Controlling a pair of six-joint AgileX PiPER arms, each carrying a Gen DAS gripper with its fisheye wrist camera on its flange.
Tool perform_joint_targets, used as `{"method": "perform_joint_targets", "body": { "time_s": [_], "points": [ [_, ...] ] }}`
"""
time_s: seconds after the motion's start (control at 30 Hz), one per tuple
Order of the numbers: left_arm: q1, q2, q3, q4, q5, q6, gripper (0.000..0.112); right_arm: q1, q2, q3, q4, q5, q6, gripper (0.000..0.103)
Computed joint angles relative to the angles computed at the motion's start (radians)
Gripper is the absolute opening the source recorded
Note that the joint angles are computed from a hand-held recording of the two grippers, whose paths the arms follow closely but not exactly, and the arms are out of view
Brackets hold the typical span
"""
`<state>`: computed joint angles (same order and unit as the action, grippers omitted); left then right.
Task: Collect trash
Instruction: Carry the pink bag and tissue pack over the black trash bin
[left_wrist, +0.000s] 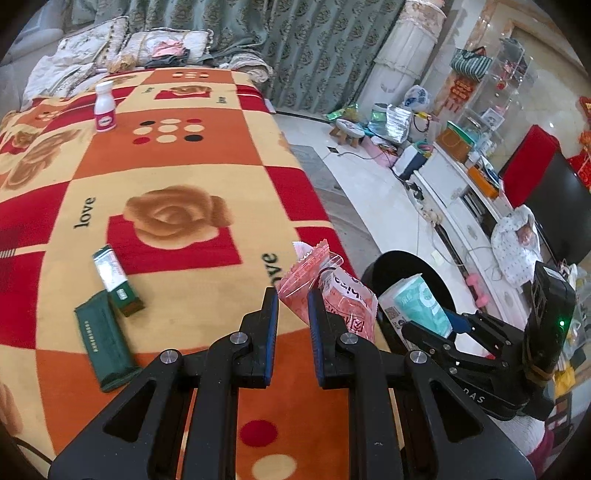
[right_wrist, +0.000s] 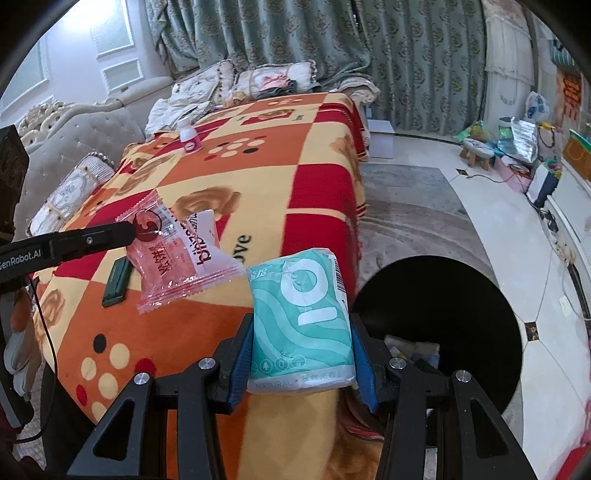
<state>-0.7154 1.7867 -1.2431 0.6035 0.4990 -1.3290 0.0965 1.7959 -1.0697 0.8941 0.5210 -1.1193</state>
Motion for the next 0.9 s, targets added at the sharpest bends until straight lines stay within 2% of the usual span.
{"method": "perform_joint_targets", "body": {
  "time_s": [0.43, 0.9],
  "points": [
    [-0.023, 0.152, -0.206, -0.129, 0.025, 0.147, 0.014, -0.116, 0.028, -0.023, -0.014, 0.020, -0.004, 0.046],
    [-0.045, 0.336, -0.462, -0.254, 0.108, 0.283, 0.014, -0.205, 0.097, -0.073, -0.036, 0.030, 0.009, 0.046]
  ]
}}
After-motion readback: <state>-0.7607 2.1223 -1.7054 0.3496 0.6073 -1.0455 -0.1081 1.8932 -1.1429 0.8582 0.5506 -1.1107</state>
